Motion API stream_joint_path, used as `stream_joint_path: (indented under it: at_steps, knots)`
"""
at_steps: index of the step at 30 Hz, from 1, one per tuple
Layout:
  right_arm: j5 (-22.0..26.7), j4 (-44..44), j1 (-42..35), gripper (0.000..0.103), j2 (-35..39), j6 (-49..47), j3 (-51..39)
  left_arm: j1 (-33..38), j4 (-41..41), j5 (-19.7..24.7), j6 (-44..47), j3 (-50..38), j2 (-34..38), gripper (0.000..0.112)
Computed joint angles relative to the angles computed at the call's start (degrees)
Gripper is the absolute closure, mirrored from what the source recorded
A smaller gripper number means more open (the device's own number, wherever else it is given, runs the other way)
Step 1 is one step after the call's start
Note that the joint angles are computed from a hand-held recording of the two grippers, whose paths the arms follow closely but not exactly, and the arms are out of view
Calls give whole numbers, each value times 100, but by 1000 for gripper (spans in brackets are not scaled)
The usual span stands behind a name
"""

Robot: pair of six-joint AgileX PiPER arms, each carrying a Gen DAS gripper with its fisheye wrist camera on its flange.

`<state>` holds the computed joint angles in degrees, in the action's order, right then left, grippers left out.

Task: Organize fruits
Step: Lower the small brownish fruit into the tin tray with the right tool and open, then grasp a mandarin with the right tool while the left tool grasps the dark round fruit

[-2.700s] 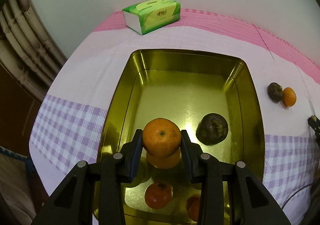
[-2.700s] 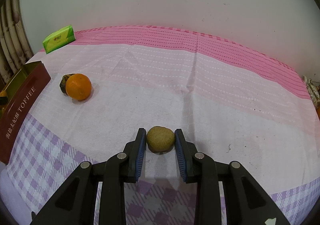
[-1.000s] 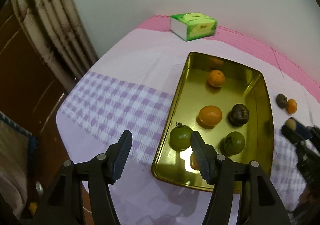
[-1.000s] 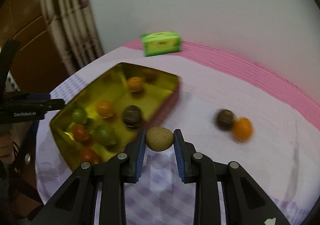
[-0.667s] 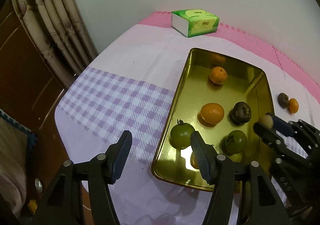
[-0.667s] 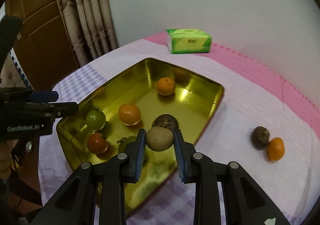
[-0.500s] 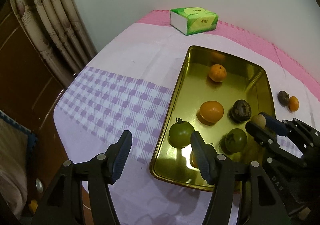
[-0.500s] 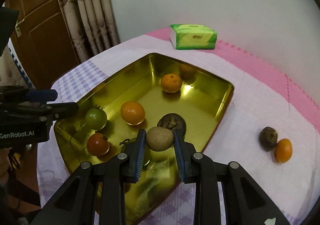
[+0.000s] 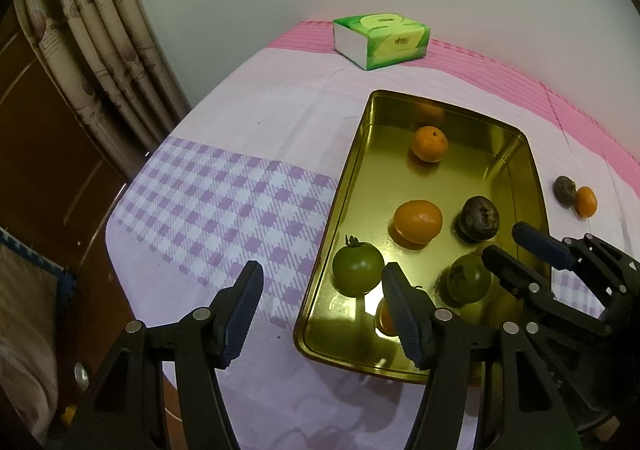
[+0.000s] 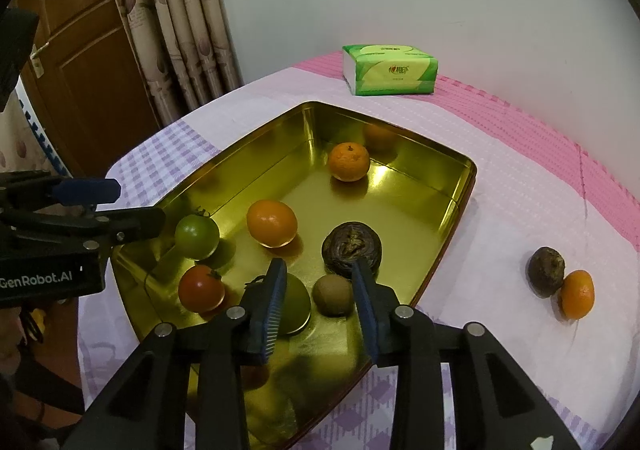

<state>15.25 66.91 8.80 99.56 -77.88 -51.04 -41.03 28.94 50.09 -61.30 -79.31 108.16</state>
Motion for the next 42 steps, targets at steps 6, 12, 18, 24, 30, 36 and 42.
stream_joint_path:
  at_steps: [6, 12, 18, 24, 30, 36, 42]
  knots:
    - [165, 502, -255, 69, -361, -377, 201, -9, -22, 43, 14, -36, 26, 50]
    - [190, 631, -1047, 67, -598, -707, 435, 2, -40, 49, 54, -51, 42, 49]
    - [23, 595, -2141, 58, -223, -694, 318, -6, -79, 48, 138, -74, 73, 49]
    - [-52, 578, -2605, 56, 303, -805, -44, -19, -148, -96, 296, -115, 113, 49]
    - [-299, 669, -2426, 56, 699, -1115, -391, -22, -155, -136, 368, -209, 188, 48]
    - [-556, 970, -2259, 61, 954, -1660, -612, -2, -170, -25, 385, -345, 317, 47]
    - [-332, 464, -2290, 68, 1094, -1165, -838, -57, -100, 89, 388, -546, 481, 47]
